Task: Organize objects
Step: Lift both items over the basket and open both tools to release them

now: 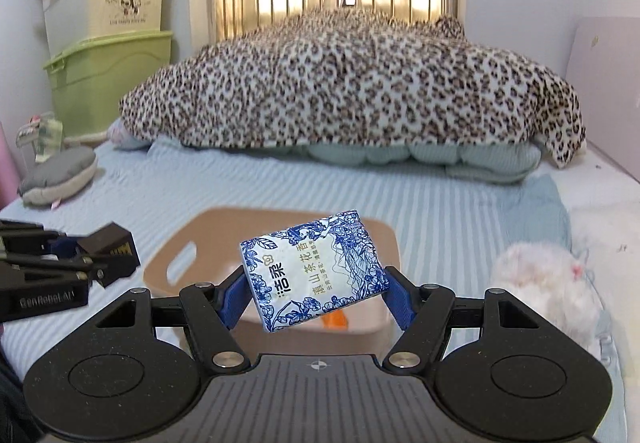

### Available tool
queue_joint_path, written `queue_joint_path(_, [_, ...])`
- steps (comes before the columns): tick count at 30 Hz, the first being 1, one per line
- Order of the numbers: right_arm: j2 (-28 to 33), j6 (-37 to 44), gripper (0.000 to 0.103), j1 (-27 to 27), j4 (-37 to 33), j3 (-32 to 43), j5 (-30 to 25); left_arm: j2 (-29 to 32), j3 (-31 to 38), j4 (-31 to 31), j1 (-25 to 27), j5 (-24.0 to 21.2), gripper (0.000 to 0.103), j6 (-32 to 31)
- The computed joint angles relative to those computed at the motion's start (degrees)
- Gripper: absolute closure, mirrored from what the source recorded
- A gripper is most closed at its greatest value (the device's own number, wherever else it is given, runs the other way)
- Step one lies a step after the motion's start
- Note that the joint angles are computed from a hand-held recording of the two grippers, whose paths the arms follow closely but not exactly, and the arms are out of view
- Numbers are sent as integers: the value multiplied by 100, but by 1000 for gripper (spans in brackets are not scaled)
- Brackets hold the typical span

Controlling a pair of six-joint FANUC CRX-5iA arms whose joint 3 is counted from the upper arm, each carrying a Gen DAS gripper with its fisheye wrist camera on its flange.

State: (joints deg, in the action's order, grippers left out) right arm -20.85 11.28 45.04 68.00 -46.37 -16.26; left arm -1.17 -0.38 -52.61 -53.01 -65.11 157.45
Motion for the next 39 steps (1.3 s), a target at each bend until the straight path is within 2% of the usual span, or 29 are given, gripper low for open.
queue_joint_path(5, [425, -1216, 36, -719, 1460, 222, 662, 260, 221, 62, 324, 182, 70, -136])
queue_joint_path(8, [714, -1472, 36, -920, 1657, 442, 896, 500, 345, 61, 549, 202, 70, -93])
queue_joint_path(12, [1129, -2064, 36, -1201, 2358, 667, 1040, 801, 478, 315, 932, 370, 70, -434])
queue_joint_path(13, [1259, -2024, 36, -1199, 2302, 733, 1027, 869, 499, 431, 1047, 424, 70, -540])
queue_joint_path(16, [1637, -1103, 36, -887, 1161, 984, 726, 1021, 488, 874, 1396, 639, 70, -832])
queue_joint_path(24, [2580, 1998, 36, -94, -2381, 2009, -377, 1488, 499, 1721, 1954, 745, 70, -1499])
queue_joint_path(26, [2695, 2277, 36, -30, -2591, 2106, -527, 1522, 437, 1820, 2026, 791, 70, -1543])
queue_joint_path(29, [2743, 2257, 36, 33, -2381, 2021, -578, 1587, 425, 1801, 2042, 746, 70, -1647])
queue_joint_path(32, [2785, 2415, 35, 124, -2479, 2054, -735, 1563, 378, 1782, 2048, 760, 69, -1585])
queue_joint_path(33, [2783, 2404, 30, 141, -2466, 2033, -747, 1524, 342, 1761, 2048, 813, 66, -1541])
queue_joint_path(35, [2721, 2249, 30, 141, -2349, 1927, -688, 1426, 277, 1697, 2012, 881, 58, -1476])
queue_joint_path(36, [2681, 2146, 28, 139, -2284, 1881, -668, 1387, 274, 1662, 1981, 862, 46, -1468])
queue_joint_path(38, [2579, 1997, 25, 135, -2217, 1828, -649, 1367, 372, 1415, 1825, 641, 31, -1269])
queue_joint_path(39, [2528, 2007, 23, 112, -2257, 1818, -623, 1314, 368, 1272, 1748, 584, 31, -1152])
